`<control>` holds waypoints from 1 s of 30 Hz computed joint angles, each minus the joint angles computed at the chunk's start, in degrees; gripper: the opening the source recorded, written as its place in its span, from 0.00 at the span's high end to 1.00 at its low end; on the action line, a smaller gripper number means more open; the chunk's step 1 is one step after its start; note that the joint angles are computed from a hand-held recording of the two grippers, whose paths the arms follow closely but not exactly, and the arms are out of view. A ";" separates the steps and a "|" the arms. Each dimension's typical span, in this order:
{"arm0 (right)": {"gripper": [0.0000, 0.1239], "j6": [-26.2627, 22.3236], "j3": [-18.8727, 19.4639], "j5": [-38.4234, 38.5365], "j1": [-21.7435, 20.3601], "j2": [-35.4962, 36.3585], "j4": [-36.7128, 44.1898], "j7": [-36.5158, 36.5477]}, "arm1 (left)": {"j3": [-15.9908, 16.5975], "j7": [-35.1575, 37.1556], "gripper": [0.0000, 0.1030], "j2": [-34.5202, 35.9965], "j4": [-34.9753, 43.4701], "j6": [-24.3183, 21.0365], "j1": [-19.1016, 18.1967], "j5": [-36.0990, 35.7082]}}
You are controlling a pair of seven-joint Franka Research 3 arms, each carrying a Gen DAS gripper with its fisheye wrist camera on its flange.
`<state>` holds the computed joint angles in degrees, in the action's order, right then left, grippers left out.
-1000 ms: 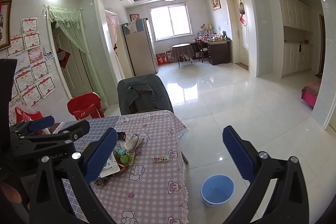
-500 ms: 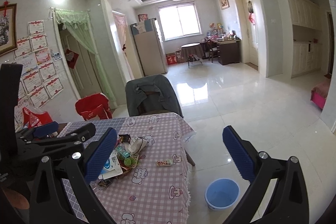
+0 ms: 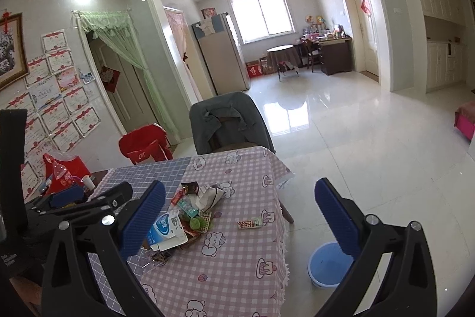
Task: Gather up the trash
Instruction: 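Grasp the brown cardboard with the left tool while the right tool grasps the blue-white box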
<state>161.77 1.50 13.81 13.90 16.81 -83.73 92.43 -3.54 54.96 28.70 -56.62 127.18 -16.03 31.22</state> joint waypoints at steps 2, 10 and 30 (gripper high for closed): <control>0.20 -0.85 -2.31 -3.89 2.31 0.82 1.05 5.04 | -0.56 2.47 0.05 0.66 0.78 0.54 1.07 -1.37; 0.20 -3.95 -4.42 -12.20 5.38 4.00 4.61 14.98 | -1.59 9.98 0.05 1.91 0.88 3.09 4.75 -6.96; 0.20 -22.74 -2.98 -11.24 6.88 24.65 31.81 18.45 | -1.84 17.42 0.05 9.42 4.62 -2.46 11.43 -17.31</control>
<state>139.03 -1.49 2.58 20.78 41.46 -51.92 110.89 -5.38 72.39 38.12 -51.99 124.72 -4.60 13.91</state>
